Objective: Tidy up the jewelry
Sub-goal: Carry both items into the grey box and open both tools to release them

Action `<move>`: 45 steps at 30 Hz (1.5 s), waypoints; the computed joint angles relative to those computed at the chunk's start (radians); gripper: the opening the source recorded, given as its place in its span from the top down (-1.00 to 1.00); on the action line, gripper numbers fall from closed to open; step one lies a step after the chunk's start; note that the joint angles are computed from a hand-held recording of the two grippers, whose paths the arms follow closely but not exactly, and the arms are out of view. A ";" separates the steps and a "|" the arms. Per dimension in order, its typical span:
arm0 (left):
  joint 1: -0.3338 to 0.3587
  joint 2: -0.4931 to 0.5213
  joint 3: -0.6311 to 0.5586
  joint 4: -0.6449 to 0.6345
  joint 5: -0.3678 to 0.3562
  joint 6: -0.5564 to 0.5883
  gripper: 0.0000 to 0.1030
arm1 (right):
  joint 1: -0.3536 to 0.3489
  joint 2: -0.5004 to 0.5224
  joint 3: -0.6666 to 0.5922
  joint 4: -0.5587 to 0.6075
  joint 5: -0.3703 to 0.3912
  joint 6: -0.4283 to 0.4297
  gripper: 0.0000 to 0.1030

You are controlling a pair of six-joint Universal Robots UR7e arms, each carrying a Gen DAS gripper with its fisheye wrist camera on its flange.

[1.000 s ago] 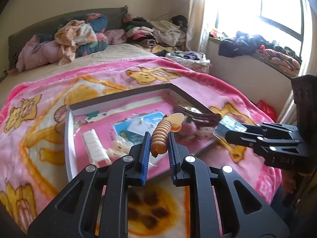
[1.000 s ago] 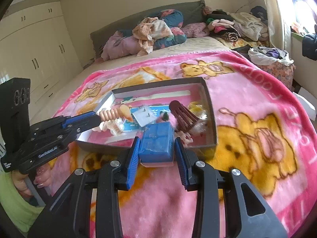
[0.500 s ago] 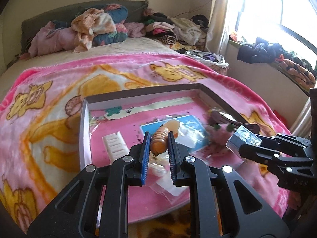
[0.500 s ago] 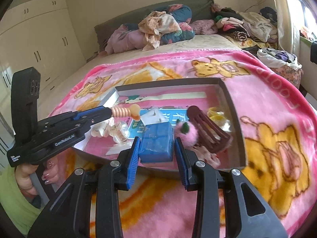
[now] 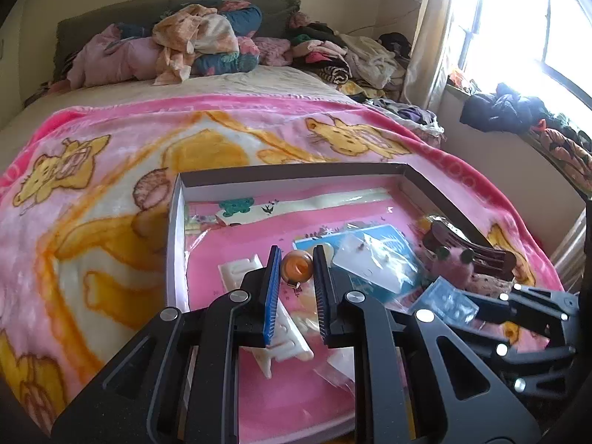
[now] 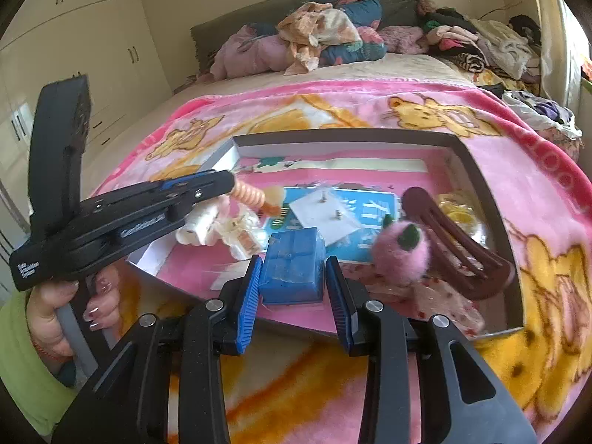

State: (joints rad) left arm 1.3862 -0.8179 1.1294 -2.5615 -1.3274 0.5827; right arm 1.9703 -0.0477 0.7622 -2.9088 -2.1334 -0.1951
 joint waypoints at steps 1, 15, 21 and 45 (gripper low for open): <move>0.000 0.003 -0.002 -0.002 0.002 0.000 0.79 | 0.000 0.005 -0.008 0.006 0.002 -0.004 0.35; 0.000 0.022 -0.022 0.009 0.023 0.007 0.79 | -0.001 0.045 -0.073 0.055 0.008 -0.007 0.31; -0.002 0.020 -0.016 0.005 0.032 0.007 0.79 | 0.003 0.027 -0.027 0.010 0.004 -0.010 0.14; -0.003 -0.053 0.083 -0.054 0.040 0.013 -0.02 | 0.026 -0.090 0.234 -0.220 -0.052 -0.016 -0.29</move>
